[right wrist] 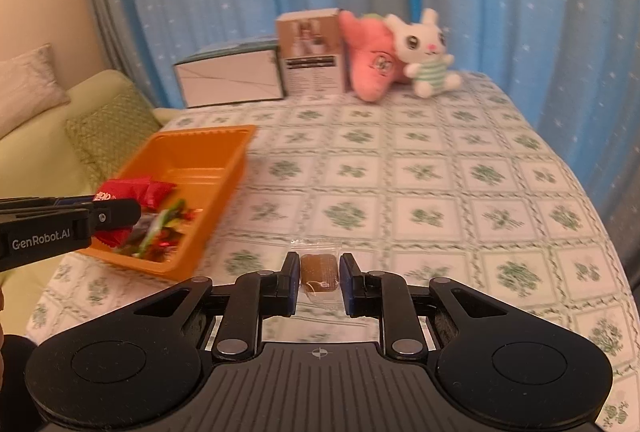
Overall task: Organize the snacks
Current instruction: 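Lift the red candy with the left gripper and carry it over the orange tray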
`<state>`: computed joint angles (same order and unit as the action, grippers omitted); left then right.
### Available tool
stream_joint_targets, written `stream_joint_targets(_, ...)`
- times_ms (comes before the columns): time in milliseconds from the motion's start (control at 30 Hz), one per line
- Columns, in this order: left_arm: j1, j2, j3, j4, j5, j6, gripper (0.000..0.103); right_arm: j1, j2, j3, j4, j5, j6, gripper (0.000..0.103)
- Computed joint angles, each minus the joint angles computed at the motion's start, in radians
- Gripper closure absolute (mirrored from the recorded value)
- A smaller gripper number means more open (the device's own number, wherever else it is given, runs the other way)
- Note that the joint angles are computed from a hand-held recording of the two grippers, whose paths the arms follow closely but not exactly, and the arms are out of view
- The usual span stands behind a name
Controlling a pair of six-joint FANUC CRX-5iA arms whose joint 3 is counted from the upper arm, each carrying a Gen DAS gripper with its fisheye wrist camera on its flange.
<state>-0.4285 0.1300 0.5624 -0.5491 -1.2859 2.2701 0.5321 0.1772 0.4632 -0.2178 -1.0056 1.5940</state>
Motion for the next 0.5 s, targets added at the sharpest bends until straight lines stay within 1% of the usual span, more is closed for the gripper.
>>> stream_joint_targets(267, 0.011, -0.088, -0.067, -0.033, -0.044, 0.02, 0.08, 0.059, 0.004, 0.028, -0.021, -0.012, 0.024, 0.081)
stream_joint_targets(500, 0.022, -0.129, -0.101, -0.041, -0.057, 0.029, 0.08, 0.089, 0.013, 0.046, -0.032, -0.021, 0.039, 0.081)
